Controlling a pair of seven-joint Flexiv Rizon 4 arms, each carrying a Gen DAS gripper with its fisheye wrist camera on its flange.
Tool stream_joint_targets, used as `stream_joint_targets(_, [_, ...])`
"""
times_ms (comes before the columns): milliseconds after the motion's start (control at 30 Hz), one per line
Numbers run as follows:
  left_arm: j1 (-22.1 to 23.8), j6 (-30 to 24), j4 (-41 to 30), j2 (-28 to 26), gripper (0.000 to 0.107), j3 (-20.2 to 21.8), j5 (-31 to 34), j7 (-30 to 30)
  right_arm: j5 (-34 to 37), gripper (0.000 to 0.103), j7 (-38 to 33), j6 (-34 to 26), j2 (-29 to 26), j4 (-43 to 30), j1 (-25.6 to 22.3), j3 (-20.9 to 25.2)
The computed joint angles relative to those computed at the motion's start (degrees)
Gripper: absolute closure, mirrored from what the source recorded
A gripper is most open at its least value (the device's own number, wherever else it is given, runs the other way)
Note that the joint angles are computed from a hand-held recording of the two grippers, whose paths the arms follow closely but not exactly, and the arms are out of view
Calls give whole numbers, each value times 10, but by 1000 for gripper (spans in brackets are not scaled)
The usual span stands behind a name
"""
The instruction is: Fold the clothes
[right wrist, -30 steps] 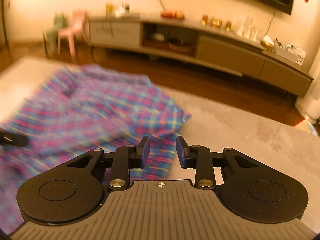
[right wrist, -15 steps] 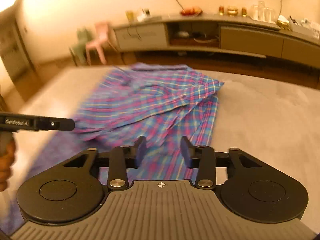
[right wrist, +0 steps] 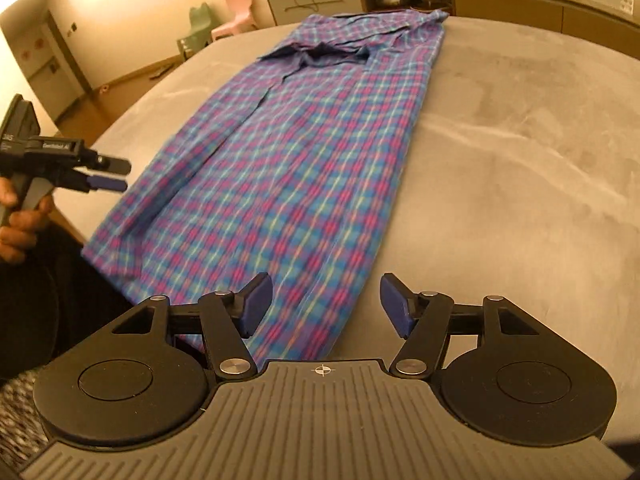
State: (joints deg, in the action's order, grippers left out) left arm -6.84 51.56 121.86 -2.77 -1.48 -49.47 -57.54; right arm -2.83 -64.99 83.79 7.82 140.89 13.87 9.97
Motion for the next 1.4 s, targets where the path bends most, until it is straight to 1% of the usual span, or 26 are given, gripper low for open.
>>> stream_joint_targets(100, [-13,3,50,34,32,3,-37,32,-57,53,57,3,-2,19,-19,22])
stream_joint_targets(133, [-17,0,59,42,34,5,-45,42,-48,65,49,2,-7,17,-10,20])
stream_joint_targets(167, [-20,-6,67,48,36,7,-53,49,-78,69,65,12,-11,22,-17,25])
stream_joint_targets(200, [-23,-14,71,51,48,9,-61,57,-112,73,86,22,-15,27,-28,31])
stream_joint_targets(233, [-23,-24,73,51,72,11,-60,61,-136,86,99,22,-16,28,-33,32])
stream_joint_targets(267, [-24,-30,73,52,84,12,-55,62,-125,100,91,26,-19,24,-24,26])
stream_joint_targets(300, [-23,-43,71,52,102,13,-64,71,-93,101,70,17,-12,17,-7,19])
stream_joint_targets(433, [-21,-101,47,55,104,19,-170,117,118,103,-98,-10,11,-36,83,-44])
stream_joint_targets(500, [-17,-118,6,35,104,13,-226,127,219,103,-193,-29,14,-87,109,-84])
stream_joint_targets(533, [-30,-124,-19,20,104,26,-252,130,265,103,-238,-41,8,-121,98,-85])
stream_joint_targets(600, [-100,-126,-97,-35,104,91,-303,127,347,103,-319,-69,-16,-197,67,-87])
stream_joint_targets(667, [-154,-113,-187,-104,104,144,-344,110,428,103,-381,-103,-61,-290,92,-158])
stream_joint_targets(733, [-147,-85,-280,-175,104,137,-358,70,477,103,-395,-130,-119,-380,90,-200])
stream_joint_targets(800, [-98,-50,-373,-247,104,79,-317,16,505,103,-377,-158,-193,-474,80,-233])
stream_joint_targets(833, [-63,-26,-420,-283,103,32,-277,-18,496,103,-356,-170,-233,-517,57,-225])
stream_joint_targets(867, [-34,1,-466,-322,103,-15,-231,-42,478,103,-327,-178,-273,-560,38,-218])
stream_joint_targets(933, [13,9,-560,-402,102,-83,-86,-149,464,103,-283,-216,-353,-645,41,-253])
stream_joint_targets(1000, [10,1,-629,-461,101,-76,2,-228,445,103,-252,-236,-415,-705,26,-252])
stream_joint_targets(1033, [9,5,-653,-485,95,-78,34,-253,451,92,-255,-249,-433,-725,10,-238])
stream_joint_targets(1100, [-1,23,-645,-491,82,-60,14,-248,465,78,-264,-250,-449,-738,-17,-208])
stream_joint_targets(1133, [3,60,-612,-477,73,-76,-12,-216,475,71,-273,-240,-449,-732,-29,-193])
stream_joint_targets(1167, [17,105,-572,-457,66,-110,-37,-173,489,64,-291,-207,-437,-711,-39,-176])
stream_joint_targets(1233, [58,184,-481,-402,42,-187,-98,-65,527,55,-337,-170,-396,-663,-71,-130])
stream_joint_targets(1300, [93,209,-395,-341,38,-225,-137,25,550,50,-386,-155,-349,-606,-103,-86])
stream_joint_targets(1367, [99,192,-328,-294,35,-212,-143,69,538,40,-414,-167,-298,-539,-122,-58])
stream_joint_targets(1400, [91,178,-301,-278,34,-190,-125,65,520,40,-408,-167,-281,-509,-120,-51])
